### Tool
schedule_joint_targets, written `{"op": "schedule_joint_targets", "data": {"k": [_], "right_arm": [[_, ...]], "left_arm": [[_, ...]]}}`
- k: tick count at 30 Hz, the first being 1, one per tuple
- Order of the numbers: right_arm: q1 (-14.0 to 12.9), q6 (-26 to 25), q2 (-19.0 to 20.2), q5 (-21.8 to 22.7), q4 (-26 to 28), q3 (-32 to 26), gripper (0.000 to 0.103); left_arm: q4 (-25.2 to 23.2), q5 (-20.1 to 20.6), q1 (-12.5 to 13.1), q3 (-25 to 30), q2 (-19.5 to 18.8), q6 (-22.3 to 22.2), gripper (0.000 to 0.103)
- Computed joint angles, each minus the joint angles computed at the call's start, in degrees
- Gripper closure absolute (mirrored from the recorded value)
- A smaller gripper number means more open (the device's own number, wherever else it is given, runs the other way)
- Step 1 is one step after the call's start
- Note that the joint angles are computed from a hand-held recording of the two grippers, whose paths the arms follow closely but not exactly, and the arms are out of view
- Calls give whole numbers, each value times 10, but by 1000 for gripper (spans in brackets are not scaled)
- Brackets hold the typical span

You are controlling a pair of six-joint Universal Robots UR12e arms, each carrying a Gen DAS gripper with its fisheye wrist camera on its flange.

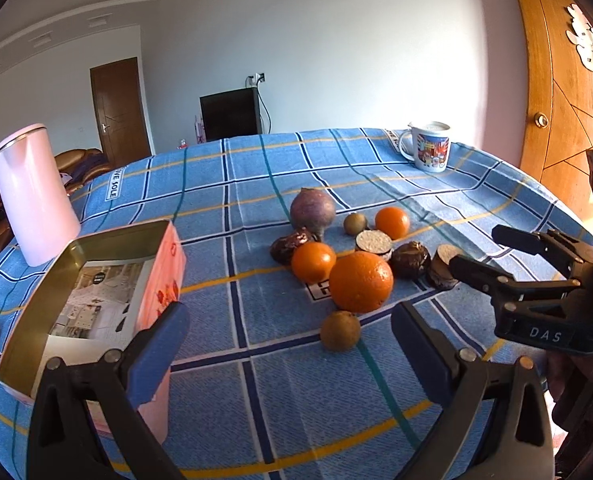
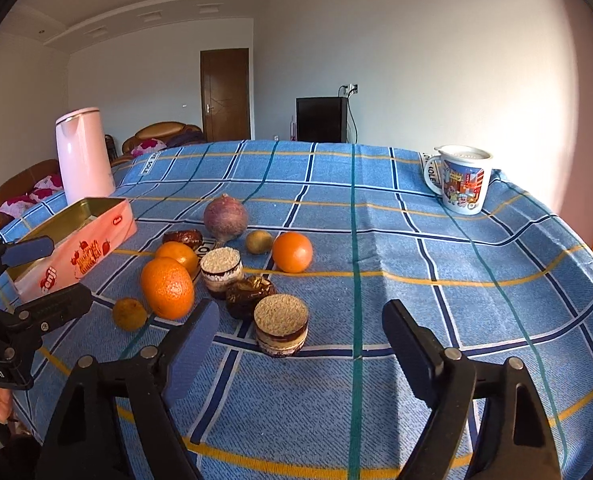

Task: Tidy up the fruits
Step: 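Grasp the brown kiwi with the left tool while the right tool grasps a round rice cake, then carry the kiwi and rice cake over the open tin box with both tools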

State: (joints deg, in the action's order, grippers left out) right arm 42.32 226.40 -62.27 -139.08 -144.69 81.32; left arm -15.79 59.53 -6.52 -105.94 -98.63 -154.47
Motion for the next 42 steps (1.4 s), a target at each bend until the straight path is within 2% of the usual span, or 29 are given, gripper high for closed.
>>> {"op": "schedule_joint_targets", "data": {"k": [4,6,11,13,15,17,19,21,23,26,31,37,42], "right_arm": [[-7,-11,0,34,22,-5,31],[-11,-10,-2,46,29,-5,40],[-20,-7,-4,83,44,-6,53],[-22,-9,-5,92,43,-5,56],[-25,-17,-7,107,32,-2,64],[-27,-23,-8,117,19,3,67],[-27,-25,-9,119,14,4,67],[-26,-28,-8,114,5,6,67],[-23,-31,-8,104,-10,8,67],[-20,-30,-8,86,-31,13,67],[-13,-40,-5,56,-58,15,67],[-1,-103,8,28,-115,-6,67],[1,-154,27,43,-148,-38,67]], "left_arm": [[-33,1,-5,6,-3,20,1],[-52,1,-6,10,-5,28,5],[-95,-3,-10,22,-10,40,10],[-117,-3,-12,28,-11,48,20],[-152,-9,-14,35,-13,64,41],[-173,-1,-18,40,-16,71,46],[-173,-5,-18,39,-15,74,50],[-169,-7,-17,38,-15,73,67],[-167,-8,-15,38,-15,74,74],[-171,-22,-9,38,-14,74,74],[-134,-36,1,29,-9,57,74],[-82,-50,14,22,-3,31,74],[-38,-50,28,23,-5,2,74]]}}
